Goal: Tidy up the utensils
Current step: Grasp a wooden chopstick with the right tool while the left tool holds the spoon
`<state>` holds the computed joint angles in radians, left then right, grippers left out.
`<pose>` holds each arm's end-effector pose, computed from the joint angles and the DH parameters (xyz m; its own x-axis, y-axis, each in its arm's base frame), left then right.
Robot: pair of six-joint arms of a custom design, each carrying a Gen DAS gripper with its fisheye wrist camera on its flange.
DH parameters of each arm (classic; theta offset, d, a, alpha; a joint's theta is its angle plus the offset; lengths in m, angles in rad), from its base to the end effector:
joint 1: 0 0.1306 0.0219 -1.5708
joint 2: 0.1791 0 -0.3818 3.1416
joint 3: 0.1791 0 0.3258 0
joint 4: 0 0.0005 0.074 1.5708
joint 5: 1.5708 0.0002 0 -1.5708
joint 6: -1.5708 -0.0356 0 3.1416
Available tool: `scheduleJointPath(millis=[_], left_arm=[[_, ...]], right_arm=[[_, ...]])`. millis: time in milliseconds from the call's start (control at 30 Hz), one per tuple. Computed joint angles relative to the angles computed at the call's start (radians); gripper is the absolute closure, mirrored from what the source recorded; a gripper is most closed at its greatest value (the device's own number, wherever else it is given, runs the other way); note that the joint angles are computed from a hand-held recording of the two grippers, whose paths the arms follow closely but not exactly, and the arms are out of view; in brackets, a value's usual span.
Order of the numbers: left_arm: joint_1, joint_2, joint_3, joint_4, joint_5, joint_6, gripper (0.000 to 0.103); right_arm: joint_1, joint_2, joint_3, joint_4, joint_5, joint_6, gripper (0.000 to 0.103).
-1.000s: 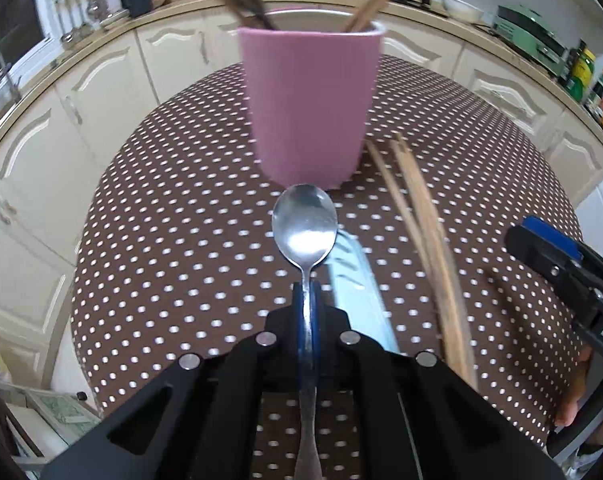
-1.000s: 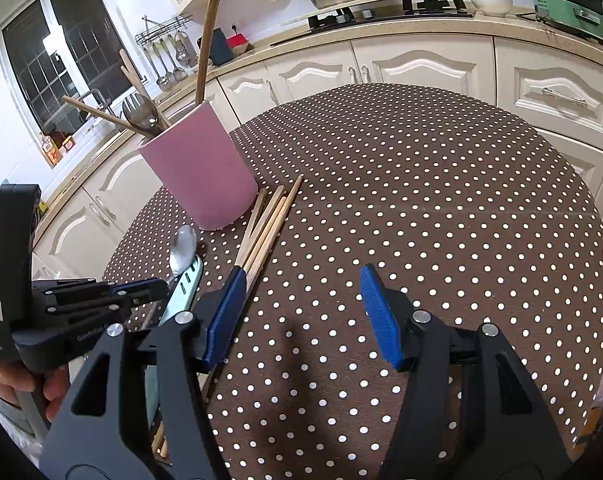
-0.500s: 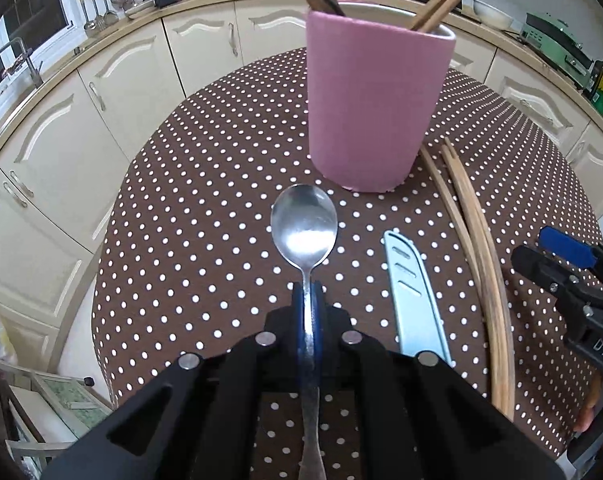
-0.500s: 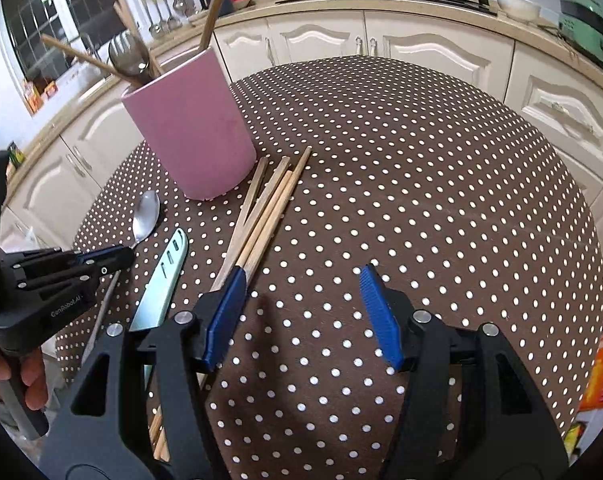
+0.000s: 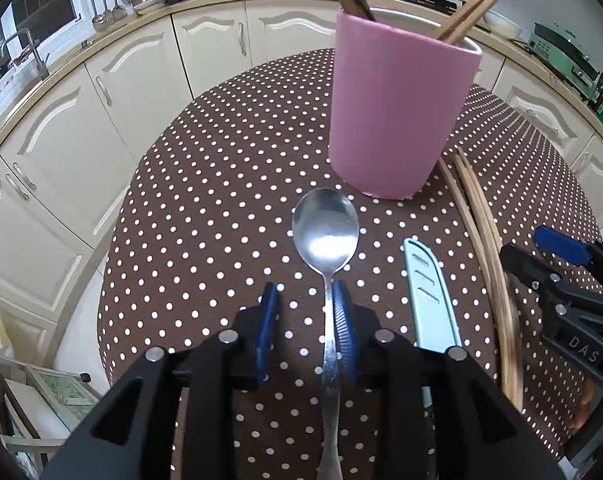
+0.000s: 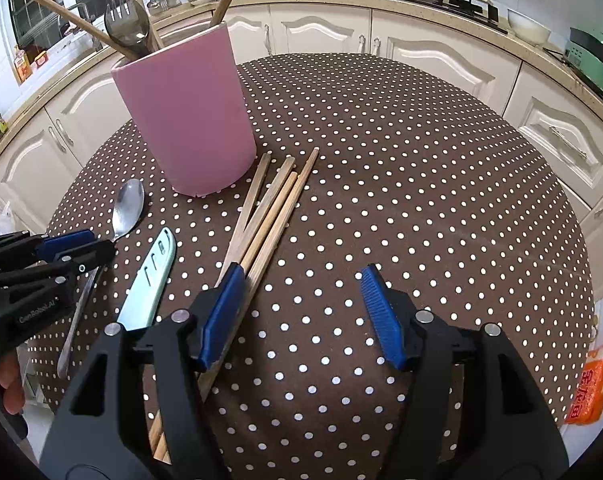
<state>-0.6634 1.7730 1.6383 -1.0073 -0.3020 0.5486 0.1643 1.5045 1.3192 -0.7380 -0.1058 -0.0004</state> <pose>0.4250 -0.3194 0.3429 -0.8672 0.0459 -0.4958 0.0448 0.9989 0.0140 0.4443 0.0770 0.3626 -0.7869 -0.1301 -0.6032 -0.2252 0.9707 0.0845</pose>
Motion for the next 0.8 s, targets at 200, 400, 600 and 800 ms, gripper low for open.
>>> scheduleJointPath(millis=[200,400,600,800], left_arm=[[0.004,0.012,0.014,-0.004,-0.003,-0.003,0.072],[0.013,0.041,0.061,-0.047,0.005,-0.017,0.072],[0.02,0.077,0.13,-0.108,0.03,-0.052,0.092],[0.005,0.085,0.139,-0.109,-0.002,-0.056,0.099]], right_arm=[[0.012,0.05,0.051,-0.033,0.046,0.034,0.043],[-0.001,0.086,0.125,-0.131,0.035,0.067,0.047],[-0.003,0.231,0.387,-0.404,0.018,0.175,0.072],[0.0,0.354,0.602,-0.576,-0.001,0.22,0.089]])
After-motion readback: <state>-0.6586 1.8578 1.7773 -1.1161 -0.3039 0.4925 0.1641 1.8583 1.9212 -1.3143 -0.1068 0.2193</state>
